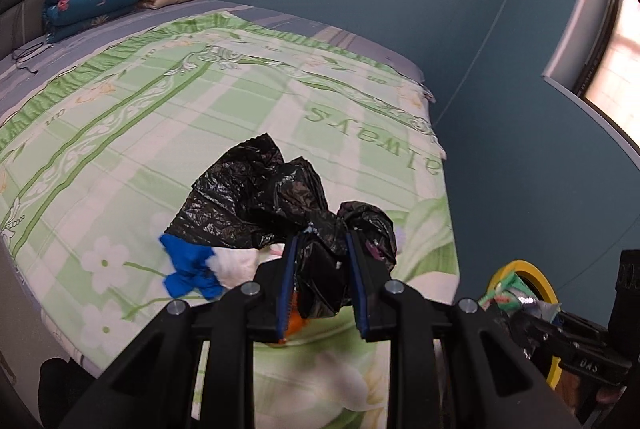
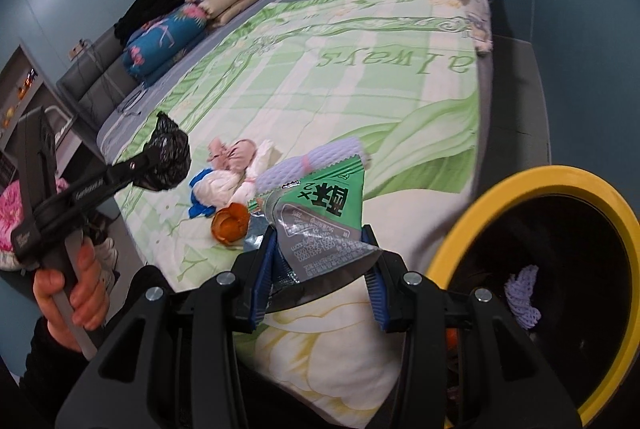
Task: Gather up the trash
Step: 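Lift and carry the black bag and snack packet over the bin with both tools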
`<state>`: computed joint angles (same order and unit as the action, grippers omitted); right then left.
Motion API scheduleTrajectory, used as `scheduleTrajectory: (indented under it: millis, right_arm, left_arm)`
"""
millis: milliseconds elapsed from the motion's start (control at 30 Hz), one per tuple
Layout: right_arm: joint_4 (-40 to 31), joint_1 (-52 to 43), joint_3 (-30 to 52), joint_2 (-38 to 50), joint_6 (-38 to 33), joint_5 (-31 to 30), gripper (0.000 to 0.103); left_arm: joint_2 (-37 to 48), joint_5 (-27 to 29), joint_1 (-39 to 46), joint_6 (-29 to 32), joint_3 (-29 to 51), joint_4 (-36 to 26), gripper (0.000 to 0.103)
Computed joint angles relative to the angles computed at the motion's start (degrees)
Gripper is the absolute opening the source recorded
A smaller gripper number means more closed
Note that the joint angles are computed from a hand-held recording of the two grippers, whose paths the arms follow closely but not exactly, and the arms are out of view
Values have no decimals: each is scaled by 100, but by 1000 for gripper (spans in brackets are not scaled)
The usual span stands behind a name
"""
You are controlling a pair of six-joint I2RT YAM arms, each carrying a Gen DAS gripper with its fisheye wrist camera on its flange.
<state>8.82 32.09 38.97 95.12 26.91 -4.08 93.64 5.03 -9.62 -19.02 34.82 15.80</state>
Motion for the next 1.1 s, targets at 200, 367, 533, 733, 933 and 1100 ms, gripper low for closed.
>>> scheduleTrajectory:
  millis: [200,367,533,733,933,1100]
  right_arm:
    - [117,-330,-395,-436,16,-14,39]
    - [123,-679,-692,-863,4,-48,39]
    - [59,-1002,-905,-1189,8,-54,39]
    - [-68,-1426,-1149,-1603,-25,-70,39]
    - [-176,-1966,-1349,-1922,-85,-180,39]
    - [-226,-2343,-1442,-2059,-127,-288,40]
  left_arm:
    - [15,-167,-521,-122,166,-168,23]
    - [18,-323,-986,-219,327,-330,23]
    - [117,-318,-1374,-297,546,-499,23]
    - [192,-306,-1817,-461,671,-495,23]
    - [457,-317,-2326,-404,968,-611,23]
    - [748,-340,-2688,-346,1291,-807,23]
